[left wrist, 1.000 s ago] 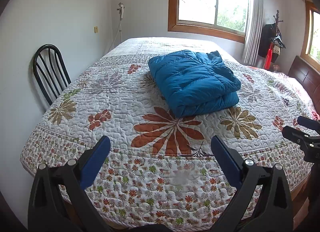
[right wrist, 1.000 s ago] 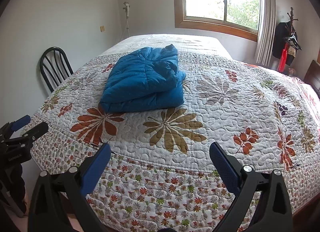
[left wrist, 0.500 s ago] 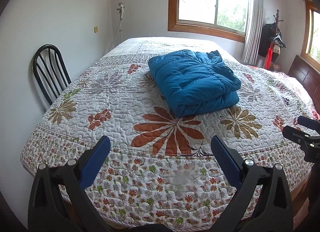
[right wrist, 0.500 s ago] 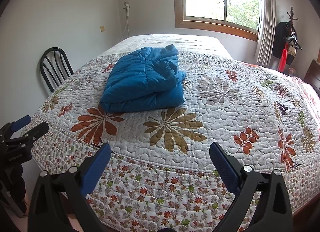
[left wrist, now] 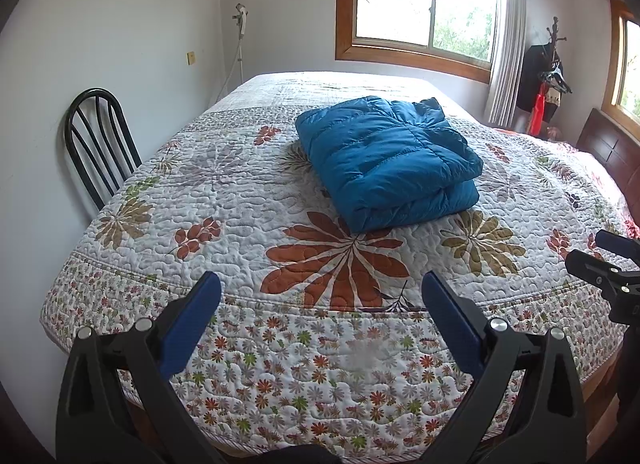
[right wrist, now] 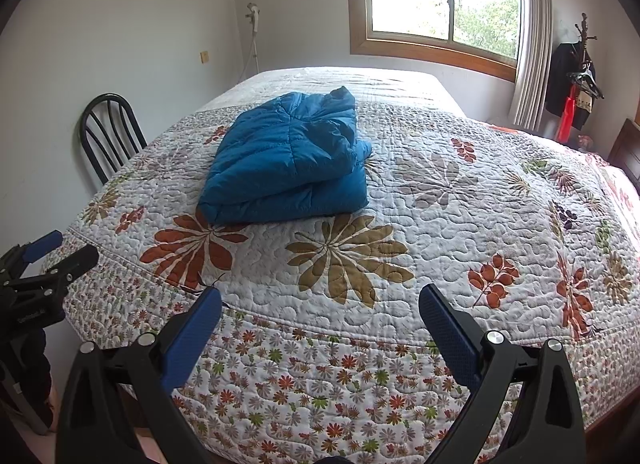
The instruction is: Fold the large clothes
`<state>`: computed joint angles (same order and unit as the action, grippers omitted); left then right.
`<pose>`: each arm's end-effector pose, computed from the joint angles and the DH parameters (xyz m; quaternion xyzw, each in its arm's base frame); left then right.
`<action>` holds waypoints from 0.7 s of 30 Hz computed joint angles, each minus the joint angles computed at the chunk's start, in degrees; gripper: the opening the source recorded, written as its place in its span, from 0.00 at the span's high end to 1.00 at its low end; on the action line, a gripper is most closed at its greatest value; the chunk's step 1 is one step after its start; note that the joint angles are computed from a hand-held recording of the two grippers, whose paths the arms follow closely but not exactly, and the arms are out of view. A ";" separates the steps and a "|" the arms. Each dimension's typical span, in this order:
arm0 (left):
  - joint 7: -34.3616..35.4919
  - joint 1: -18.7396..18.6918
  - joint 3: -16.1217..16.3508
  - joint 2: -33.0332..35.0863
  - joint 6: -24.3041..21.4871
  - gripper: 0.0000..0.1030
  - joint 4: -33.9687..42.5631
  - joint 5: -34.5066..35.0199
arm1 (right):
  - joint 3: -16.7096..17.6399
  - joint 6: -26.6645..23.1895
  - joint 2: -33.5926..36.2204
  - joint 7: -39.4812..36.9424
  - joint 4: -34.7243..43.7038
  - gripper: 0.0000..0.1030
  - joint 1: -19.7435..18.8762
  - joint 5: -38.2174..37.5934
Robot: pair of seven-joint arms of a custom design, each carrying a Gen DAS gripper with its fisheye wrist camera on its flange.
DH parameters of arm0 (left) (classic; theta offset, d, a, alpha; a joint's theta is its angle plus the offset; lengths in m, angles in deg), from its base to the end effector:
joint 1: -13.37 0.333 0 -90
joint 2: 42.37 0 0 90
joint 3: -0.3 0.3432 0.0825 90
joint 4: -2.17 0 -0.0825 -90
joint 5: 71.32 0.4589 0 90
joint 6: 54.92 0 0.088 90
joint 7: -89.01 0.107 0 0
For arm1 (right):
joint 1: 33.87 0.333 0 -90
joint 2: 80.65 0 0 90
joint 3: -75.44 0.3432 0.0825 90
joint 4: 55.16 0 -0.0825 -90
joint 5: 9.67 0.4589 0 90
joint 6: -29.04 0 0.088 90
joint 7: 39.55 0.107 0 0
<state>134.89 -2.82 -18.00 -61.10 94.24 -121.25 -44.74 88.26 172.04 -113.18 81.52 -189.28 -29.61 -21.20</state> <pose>0.4574 -0.3497 0.6199 -0.5863 0.6922 -0.3273 0.2647 0.4648 0.1632 0.6254 -0.6173 0.6942 -0.2579 0.2656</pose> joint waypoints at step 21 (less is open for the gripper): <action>-0.11 0.07 0.02 0.12 0.35 0.03 -0.06 0.13 | -0.18 0.00 0.43 0.11 -0.04 0.04 0.17 -0.15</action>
<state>134.78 -2.75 -17.99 -60.98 94.59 -121.32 -44.61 88.08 172.04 -112.75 81.63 -189.33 -29.45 -21.35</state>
